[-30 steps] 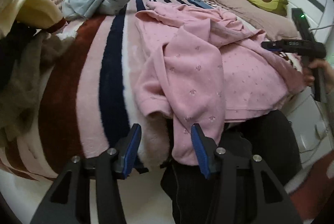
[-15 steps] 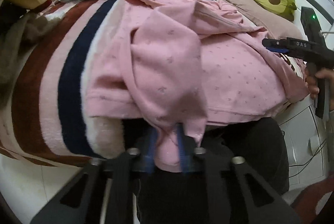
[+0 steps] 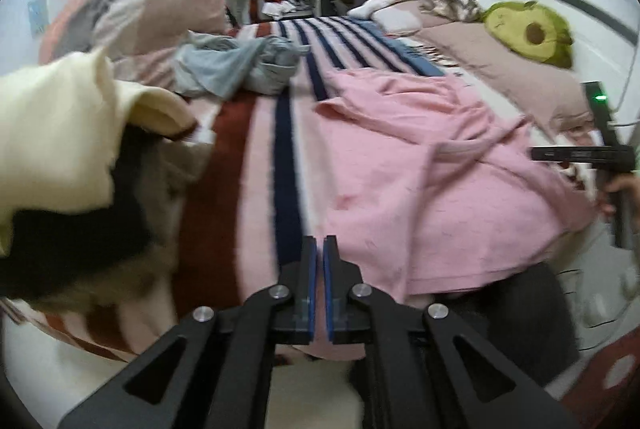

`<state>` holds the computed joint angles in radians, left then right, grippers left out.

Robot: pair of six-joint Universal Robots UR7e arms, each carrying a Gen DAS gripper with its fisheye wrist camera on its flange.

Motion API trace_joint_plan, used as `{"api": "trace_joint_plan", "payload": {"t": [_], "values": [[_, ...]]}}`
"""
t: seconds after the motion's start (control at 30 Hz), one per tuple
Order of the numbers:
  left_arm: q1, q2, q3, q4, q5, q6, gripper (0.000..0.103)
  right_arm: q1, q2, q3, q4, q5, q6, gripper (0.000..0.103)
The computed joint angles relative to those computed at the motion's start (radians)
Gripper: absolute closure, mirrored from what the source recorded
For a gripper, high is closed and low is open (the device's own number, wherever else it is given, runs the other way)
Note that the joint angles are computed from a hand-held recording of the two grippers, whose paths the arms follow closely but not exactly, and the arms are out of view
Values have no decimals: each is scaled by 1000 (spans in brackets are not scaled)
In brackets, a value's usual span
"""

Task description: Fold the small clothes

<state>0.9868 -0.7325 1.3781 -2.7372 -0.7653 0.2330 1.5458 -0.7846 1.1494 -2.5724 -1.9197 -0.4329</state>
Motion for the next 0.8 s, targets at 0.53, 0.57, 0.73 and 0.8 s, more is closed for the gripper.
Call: {"api": "trace_joint_plan", "payload": {"t": [0.53, 0.57, 0.73, 0.8], "values": [[86, 58, -110, 175, -232, -30, 46, -54, -181, 257, -9, -27, 123, 51], [92, 74, -130, 195, -244, -44, 46, -67, -195, 274, 6, 10, 137, 49], [103, 129, -193, 237, -228, -113, 31, -91, -209, 302, 76, 78, 143, 46], [106, 138, -203, 231, -238, -120, 31, -96, -200, 296, 95, 87, 148, 42]]}}
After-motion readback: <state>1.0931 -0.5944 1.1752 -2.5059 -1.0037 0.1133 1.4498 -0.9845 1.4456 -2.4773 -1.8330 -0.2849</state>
